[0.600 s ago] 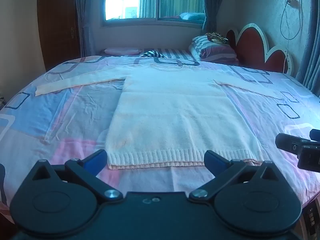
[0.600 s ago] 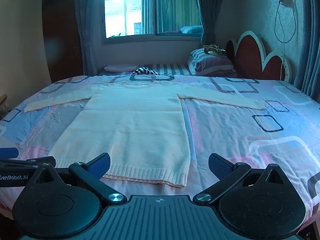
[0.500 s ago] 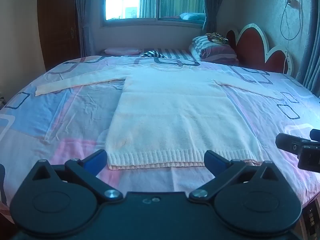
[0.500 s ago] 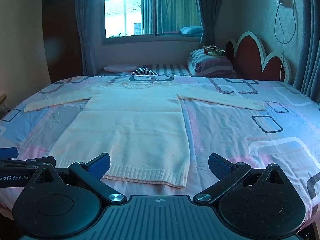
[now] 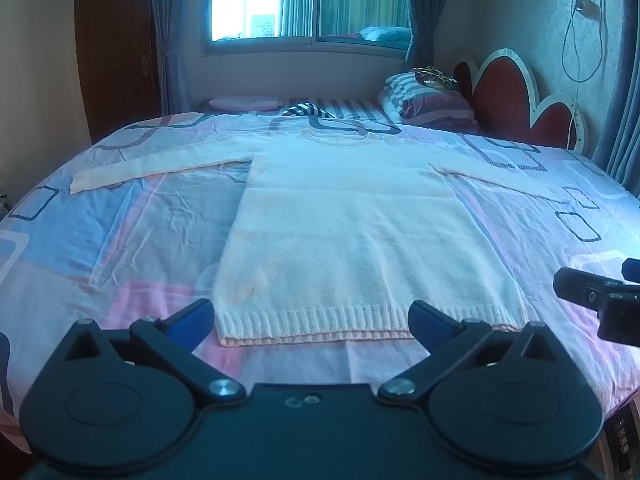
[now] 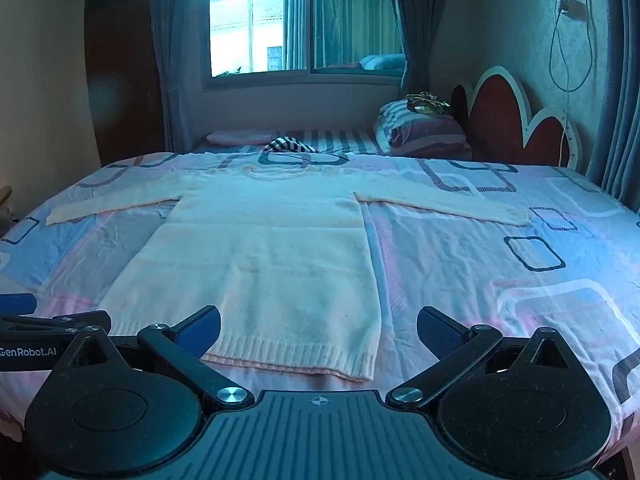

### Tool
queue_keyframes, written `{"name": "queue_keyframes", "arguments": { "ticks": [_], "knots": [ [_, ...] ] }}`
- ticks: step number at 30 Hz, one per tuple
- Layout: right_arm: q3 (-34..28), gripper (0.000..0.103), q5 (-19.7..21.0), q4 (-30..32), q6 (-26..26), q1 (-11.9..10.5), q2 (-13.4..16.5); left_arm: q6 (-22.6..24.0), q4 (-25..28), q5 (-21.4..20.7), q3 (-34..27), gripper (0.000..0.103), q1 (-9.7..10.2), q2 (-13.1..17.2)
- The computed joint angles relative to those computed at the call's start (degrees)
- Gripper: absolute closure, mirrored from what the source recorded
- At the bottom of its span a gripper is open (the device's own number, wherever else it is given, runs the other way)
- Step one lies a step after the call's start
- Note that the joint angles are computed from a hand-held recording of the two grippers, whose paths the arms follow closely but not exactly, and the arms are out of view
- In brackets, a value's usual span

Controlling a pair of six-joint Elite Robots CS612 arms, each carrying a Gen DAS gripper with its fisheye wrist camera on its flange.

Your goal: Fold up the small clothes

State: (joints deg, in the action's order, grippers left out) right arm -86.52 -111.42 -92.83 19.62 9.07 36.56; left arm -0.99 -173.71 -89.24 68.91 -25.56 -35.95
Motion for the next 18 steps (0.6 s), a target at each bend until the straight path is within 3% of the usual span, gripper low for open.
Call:
{"name": "queue_keyframes", "arguments": {
  "ticks": [18],
  "knots": [
    [0.08,0.0,0.04,-0.1,0.77,-0.19,0.21,0.72,0.59,0.07,-0.21,0.001,0.08,-0.06]
  ]
}}
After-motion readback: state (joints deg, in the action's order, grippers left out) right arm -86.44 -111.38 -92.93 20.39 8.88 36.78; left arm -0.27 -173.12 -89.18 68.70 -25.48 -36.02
